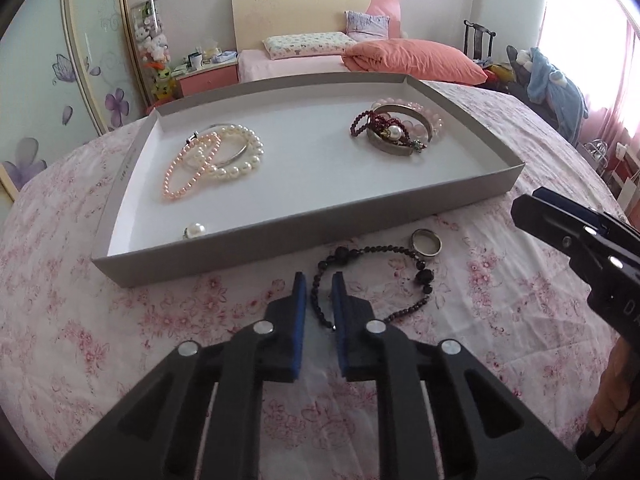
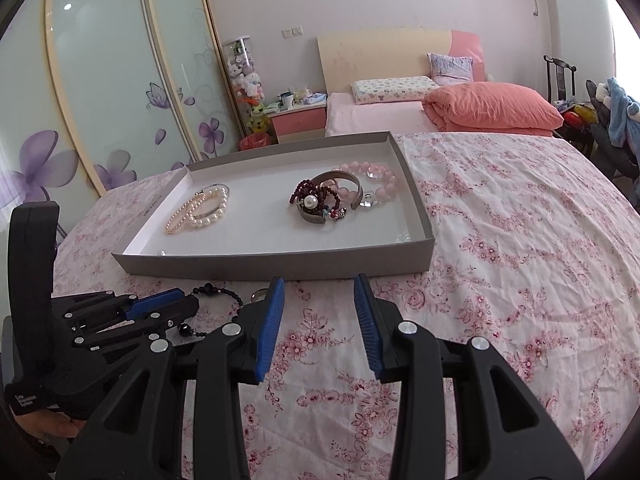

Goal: Organize jewelry
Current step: 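Grasp the black bead bracelet with the left gripper, then grasp the silver ring with the right gripper while the left holds the black bracelet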

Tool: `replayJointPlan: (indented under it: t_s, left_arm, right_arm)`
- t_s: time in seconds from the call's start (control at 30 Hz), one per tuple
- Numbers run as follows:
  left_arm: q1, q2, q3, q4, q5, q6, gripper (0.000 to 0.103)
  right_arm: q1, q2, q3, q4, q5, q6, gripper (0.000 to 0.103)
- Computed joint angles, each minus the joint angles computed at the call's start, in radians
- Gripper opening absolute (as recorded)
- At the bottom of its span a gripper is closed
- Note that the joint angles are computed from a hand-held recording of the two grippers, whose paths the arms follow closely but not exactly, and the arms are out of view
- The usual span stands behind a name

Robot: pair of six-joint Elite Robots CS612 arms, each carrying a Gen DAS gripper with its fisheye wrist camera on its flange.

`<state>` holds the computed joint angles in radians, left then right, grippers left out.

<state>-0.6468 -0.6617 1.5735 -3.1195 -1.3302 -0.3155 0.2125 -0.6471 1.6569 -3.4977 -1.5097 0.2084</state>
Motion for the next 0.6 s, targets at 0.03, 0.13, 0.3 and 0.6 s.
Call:
replayJointPlan:
  t_s: [0.03, 0.13, 0.3, 0.6]
  left_arm:
    - [0.001, 0.0, -0.001, 0.002, 0.002, -0.002, 0.011]
    - [0.007, 0.0, -0.002, 0.001, -0.003, -0.018, 0.005]
    - [0.016, 0.0, 0.002, -0.012, -0.025, -0.03, 0.005]
    - [0.042, -0.015, 0.036, -0.061, -0.084, -0.051, 0.005]
  right_arm:
    - [0.0, 0.001, -0.001, 0.002, 0.001, 0.001, 0.038]
    - [0.0, 0.003, -0.001, 0.006, -0.001, 0.003, 0.038]
    - [-0.002, 0.005, -0.004, 0.008, 0.004, 0.011, 0.038]
    - [-0.006, 0.003, 0.0, 0.006, 0.015, 0.013, 0.038]
